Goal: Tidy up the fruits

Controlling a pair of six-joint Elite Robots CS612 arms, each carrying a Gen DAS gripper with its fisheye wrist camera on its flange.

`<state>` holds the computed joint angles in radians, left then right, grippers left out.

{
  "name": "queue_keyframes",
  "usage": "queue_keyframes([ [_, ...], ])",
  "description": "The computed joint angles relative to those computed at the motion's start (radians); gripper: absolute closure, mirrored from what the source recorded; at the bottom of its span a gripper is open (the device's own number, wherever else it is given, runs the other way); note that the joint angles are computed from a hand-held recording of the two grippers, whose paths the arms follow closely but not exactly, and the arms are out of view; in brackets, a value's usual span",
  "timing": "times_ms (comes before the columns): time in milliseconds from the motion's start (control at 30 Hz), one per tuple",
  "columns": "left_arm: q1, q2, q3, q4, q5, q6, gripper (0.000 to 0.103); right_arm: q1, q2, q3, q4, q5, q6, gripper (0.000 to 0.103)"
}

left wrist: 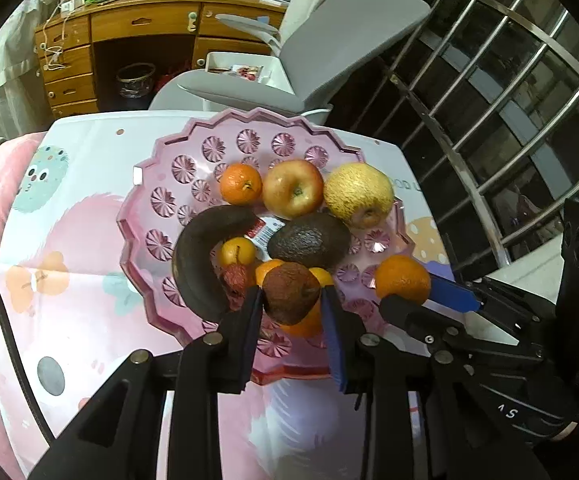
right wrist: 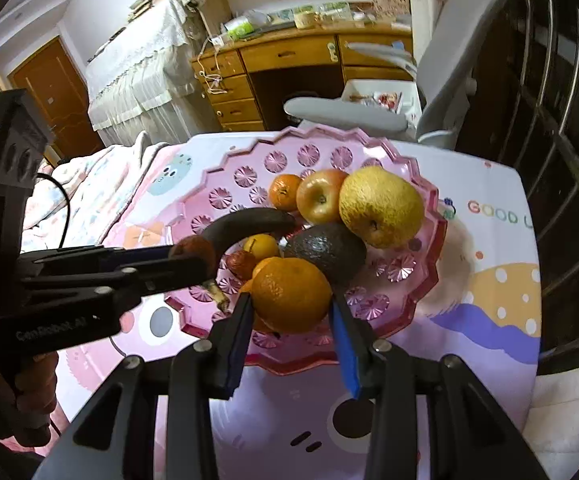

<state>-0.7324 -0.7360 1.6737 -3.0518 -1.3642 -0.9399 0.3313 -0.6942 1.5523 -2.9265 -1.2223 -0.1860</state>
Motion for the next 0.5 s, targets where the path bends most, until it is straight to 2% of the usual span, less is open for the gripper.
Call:
queue_keyframes([
  [133, -0.003, -0.006, -0.001, 0.021, 0.019, -0.013, 0.067, -0.007, 0.006, -0.011, 0.032, 0.0, 0.045, 0.06],
  [267, -0.017, -0.021, 0.016, 0.056, 0.039, -0.042, 0.056, -0.022, 0.004, -0.002, 0.038, 0.048, 0.092, 0.057],
  [367, -0.031, -0.039, 0.039, 0.085, 0.044, -0.091, 0.053, -0.026, -0.004, 0.013, 0.048, 0.057, 0.101, 0.056],
  [500, -0.059, -0.07, 0.084, 0.121, 0.06, -0.161, 0.041, -0.028, -0.023, 0.049, 0.045, 0.061, 0.108, 0.051],
])
